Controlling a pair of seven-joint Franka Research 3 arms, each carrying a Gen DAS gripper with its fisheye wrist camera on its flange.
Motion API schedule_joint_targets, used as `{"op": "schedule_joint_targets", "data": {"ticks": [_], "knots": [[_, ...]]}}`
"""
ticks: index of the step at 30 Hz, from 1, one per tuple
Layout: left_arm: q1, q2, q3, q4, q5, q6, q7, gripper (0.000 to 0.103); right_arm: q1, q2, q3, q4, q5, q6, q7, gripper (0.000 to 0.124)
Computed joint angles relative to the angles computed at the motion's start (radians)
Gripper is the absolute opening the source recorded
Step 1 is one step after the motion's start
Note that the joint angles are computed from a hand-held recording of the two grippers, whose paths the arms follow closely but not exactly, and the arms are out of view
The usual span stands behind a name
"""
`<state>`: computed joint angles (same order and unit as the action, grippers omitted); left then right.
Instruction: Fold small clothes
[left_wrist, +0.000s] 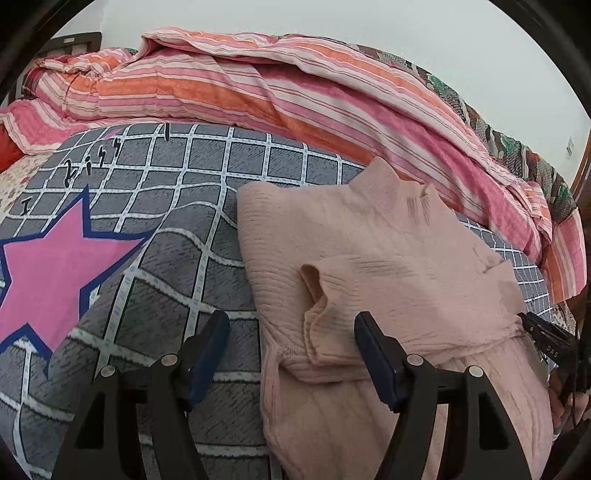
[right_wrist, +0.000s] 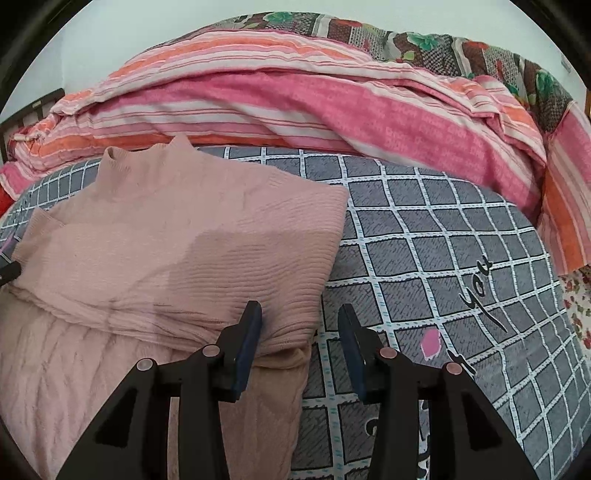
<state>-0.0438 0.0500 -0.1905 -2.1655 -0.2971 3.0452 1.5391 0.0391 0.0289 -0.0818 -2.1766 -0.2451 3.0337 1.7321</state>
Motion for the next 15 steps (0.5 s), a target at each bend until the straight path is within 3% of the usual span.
{"op": "schedule_joint_targets", "data": {"ticks": [5, 8, 9, 13, 15], "knots": [[-0.014, -0.046, 0.002, -0.056, -0.057, 0.016, 0.044, 0.069, -0.005, -0.023, -0.011, -0.016, -0.16, 0.001, 0.14, 0.046], [-0.051, -0.113, 0.034, -0.14, -0.052, 0.037, 0.063, 0.069, -0.052, -0.073, 0.004, -0.05, -0.392, 0.012, 0.372, 0.048], [-0.085, -0.144, 0.058, -0.176, -0.105, 0.046, 0.121, 0.069, -0.066, -0.099, 0.013, -0.078, -0.395, 0.022, 0.376, 0.048], [-0.321, -0.27, 0.249, -0.287, -0.369, 0.031, 0.405, 0.069, -0.071, -0.234, 0.015, -0.242, -0.281, 0.043, 0.239, 0.048], [-0.452, -0.361, 0.356, -0.35, -0.505, 0.024, 0.533, 0.069, -0.128, -0.304, 0.059, -0.322, -0.312, 0.061, 0.237, 0.048]]}}
